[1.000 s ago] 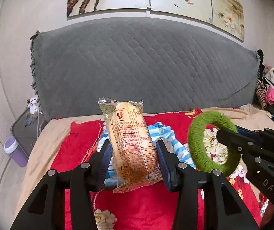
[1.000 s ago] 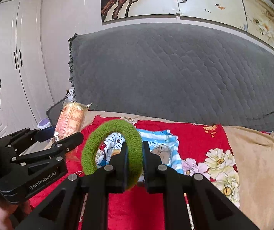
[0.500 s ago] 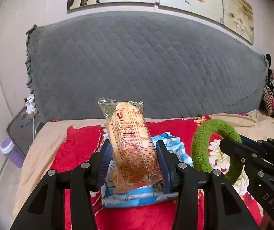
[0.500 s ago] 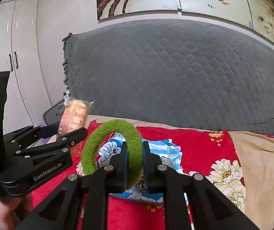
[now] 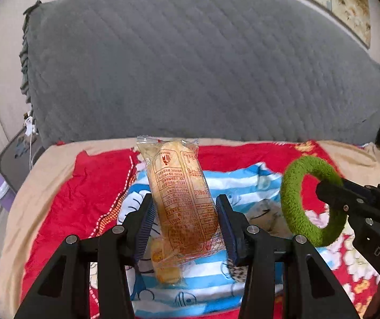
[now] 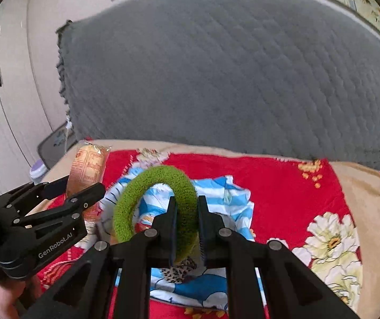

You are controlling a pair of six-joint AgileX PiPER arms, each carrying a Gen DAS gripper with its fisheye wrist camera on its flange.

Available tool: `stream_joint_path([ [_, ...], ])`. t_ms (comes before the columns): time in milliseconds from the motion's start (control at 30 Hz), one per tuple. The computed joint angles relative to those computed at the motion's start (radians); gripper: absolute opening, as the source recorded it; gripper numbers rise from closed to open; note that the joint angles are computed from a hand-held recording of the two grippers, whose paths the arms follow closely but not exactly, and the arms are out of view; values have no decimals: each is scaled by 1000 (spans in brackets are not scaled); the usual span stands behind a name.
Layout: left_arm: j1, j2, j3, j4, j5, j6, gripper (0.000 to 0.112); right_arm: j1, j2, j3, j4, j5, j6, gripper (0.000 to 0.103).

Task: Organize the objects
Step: 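Lower the bread roll and green ring onto the striped shirt in the tray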

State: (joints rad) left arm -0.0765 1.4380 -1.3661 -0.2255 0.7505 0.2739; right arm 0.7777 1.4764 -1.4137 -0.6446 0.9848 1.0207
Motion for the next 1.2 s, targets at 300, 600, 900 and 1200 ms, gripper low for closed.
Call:
stream_joint_path([
  [300, -28, 73, 192, -59, -213, 53, 48, -76, 54, 262, 18, -234, 102, 14],
  [600, -68, 63, 347, -62, -346, 63, 48, -87, 102, 394, -16, -366, 197, 14],
  [900, -67, 80, 392, -103, -407, 111, 48, -83, 131, 381, -28, -382, 209, 14],
  [1200, -71, 91, 451, -97, -477, 113, 48, -69, 143, 407, -71, -391, 264, 14],
])
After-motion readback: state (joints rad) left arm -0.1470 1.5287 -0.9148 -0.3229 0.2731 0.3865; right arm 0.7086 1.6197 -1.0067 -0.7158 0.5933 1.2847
